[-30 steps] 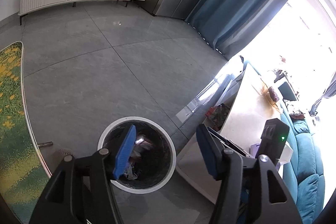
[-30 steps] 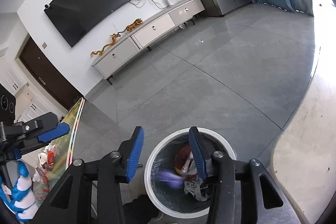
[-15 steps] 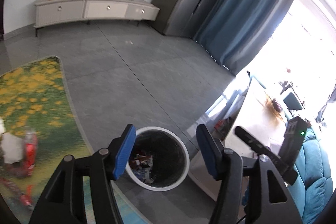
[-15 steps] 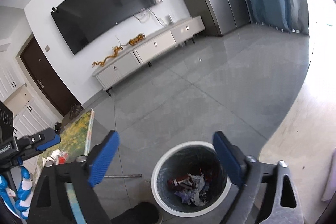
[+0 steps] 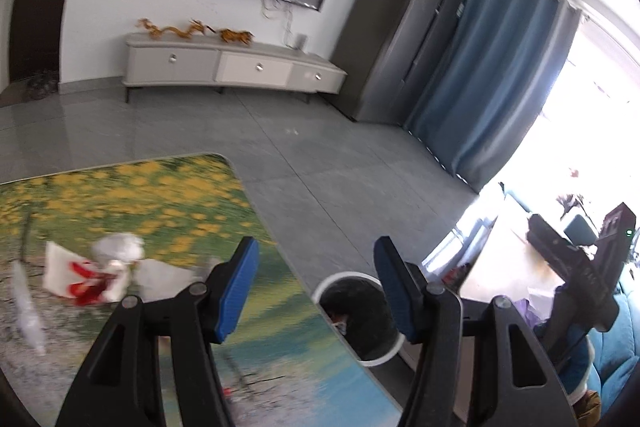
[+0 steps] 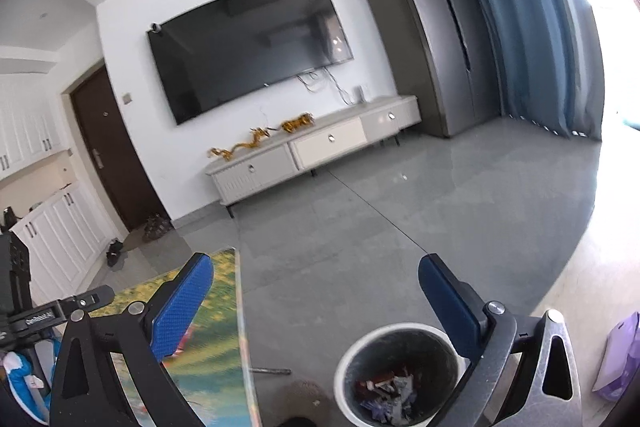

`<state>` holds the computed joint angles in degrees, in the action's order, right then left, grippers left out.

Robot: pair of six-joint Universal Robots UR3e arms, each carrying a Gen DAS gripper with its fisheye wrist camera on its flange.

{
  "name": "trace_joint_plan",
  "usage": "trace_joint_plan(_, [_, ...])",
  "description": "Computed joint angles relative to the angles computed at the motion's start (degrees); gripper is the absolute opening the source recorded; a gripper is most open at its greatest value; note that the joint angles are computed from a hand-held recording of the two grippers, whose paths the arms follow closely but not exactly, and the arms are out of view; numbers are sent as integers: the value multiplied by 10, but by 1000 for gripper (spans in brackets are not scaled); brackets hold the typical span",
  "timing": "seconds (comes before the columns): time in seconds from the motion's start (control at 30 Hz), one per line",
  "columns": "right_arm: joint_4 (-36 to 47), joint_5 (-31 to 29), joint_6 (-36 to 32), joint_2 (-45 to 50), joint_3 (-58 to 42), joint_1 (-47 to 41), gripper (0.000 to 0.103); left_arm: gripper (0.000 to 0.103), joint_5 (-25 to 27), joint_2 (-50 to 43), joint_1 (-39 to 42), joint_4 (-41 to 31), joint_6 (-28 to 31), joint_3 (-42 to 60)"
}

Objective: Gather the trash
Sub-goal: 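Move both open tools back over the trash on the table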

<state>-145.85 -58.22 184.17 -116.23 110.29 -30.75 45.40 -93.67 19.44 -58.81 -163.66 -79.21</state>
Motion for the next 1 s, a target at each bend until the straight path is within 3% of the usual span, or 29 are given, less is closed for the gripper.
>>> trace_joint_plan(0.23, [-29, -59, 37, 36, -70, 114, 103, 58, -68, 74, 165, -74, 86, -39])
trace_joint_plan(0.37, [-53, -92, 61, 82, -112, 191, 103, 58, -98, 92, 269, -170, 179, -29])
trace_joint_plan(0.5, [-58, -137, 72, 139, -165, 270, 103, 58, -110, 105, 366, -217, 251, -32])
trace_joint_plan(0.7, [-37, -215, 78, 213, -235, 373, 103, 58, -114, 102, 469, -227, 324, -47])
trace_joint_plan(1.0, [38, -339, 80, 322, -348, 510, 103, 58, -120, 71, 529, -215, 394, -80])
